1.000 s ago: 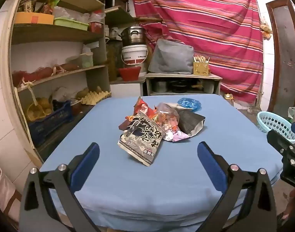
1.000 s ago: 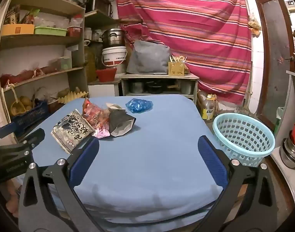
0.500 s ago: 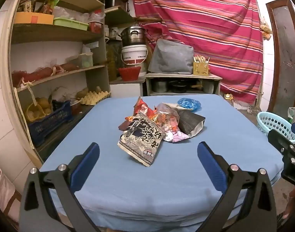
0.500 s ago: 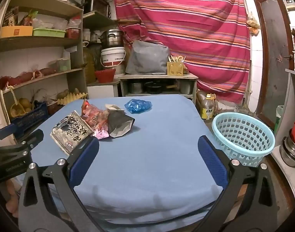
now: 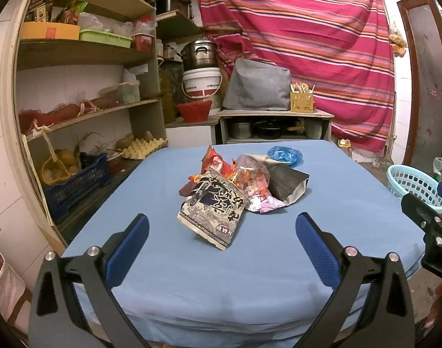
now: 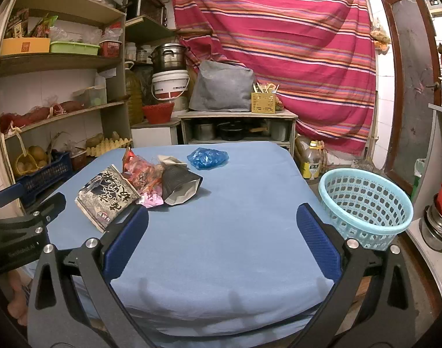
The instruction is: Collect trash
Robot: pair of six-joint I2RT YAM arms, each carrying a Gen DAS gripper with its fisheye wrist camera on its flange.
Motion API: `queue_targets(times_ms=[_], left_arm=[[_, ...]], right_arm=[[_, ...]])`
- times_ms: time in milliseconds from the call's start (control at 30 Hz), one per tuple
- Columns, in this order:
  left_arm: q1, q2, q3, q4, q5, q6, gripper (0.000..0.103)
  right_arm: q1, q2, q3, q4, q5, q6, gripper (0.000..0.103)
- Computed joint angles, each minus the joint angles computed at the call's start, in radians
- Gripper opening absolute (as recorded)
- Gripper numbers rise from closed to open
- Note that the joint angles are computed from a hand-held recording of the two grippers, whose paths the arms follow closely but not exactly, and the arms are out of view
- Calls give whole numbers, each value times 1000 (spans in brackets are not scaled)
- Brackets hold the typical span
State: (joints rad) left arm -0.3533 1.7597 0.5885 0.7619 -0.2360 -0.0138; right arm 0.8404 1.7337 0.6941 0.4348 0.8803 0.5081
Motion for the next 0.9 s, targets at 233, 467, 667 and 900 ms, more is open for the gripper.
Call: queue_targets(times_ms=[233,467,667,900], left_arm=[[12,-23,-10,-8,7,9,99],[14,-22,-15,-8,7,10,99],[9,-6,-17,12,1,9,99],[14,-10,-23,13,7,10,99]], right_arm=[[-2,1,-8,11,-2,-2,99],[-7,10,-15,26,-6,-3,99],[-9,15,-24,36,-7,1,99],[-14,20,-37,66,-10,-17,99]])
